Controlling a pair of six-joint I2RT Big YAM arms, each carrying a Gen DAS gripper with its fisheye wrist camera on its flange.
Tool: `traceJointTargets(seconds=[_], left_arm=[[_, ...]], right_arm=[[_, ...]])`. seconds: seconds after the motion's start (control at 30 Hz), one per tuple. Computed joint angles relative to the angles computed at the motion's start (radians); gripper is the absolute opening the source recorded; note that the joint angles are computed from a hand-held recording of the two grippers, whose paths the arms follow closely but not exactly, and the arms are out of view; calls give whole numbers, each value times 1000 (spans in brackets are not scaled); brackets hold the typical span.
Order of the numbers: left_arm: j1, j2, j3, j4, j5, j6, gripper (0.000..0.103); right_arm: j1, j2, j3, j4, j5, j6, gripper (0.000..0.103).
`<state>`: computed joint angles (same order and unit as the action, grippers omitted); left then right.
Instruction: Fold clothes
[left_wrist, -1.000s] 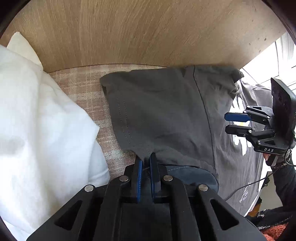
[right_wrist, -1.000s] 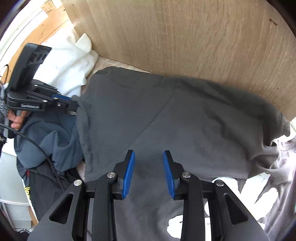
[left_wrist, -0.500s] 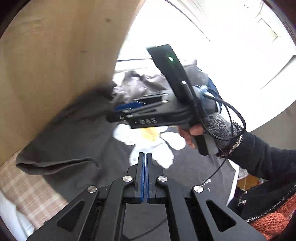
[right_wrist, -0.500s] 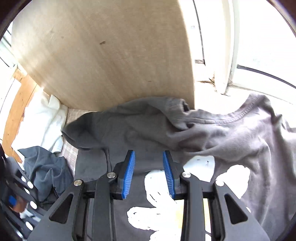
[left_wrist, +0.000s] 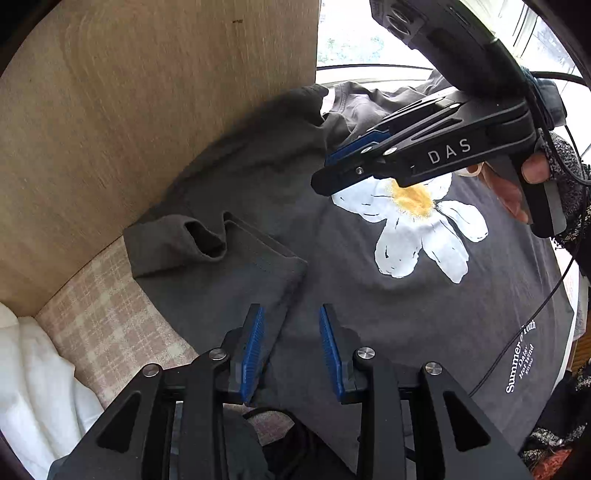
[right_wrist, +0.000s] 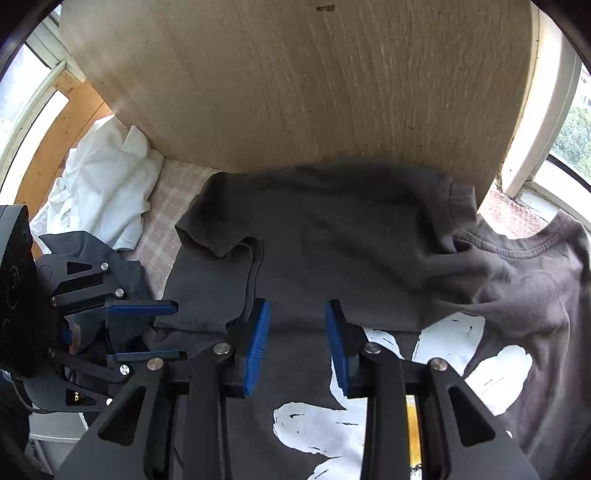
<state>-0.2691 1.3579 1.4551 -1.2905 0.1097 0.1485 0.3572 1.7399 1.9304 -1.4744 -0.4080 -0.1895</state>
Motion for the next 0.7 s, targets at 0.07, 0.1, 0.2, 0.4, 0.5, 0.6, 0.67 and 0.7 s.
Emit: traceJointTargets(seconds=[0.07,0.1,0.2,0.4,0.5,0.6,0.67,0.7], left_arm=[[-18,25,7,17,-18,8,34],[-28,35,10,27,-33,20,35],[-37,66,13,41,-57,41,35],[70,68,12,59,145,5,5],[128,37,15,74,253,-25,5],[170,-20,-3,104,400,-49,5],[179,-49,-27,118,466,-62,5],[176,-58,-41,113,485,-58,5]], right_arm=[[5,12,4,3,28,13,31],[2,19,6,8,34,19,31],[-5,43,9,16,54,22,31],[-6,46,-12,51,54,8,31],[-4,53,0,44,62,22,31],[-3,21,-2,81,31,12,31],[11,7,11,87,0,-23,32],[25,8,25,79,5,-49,37]])
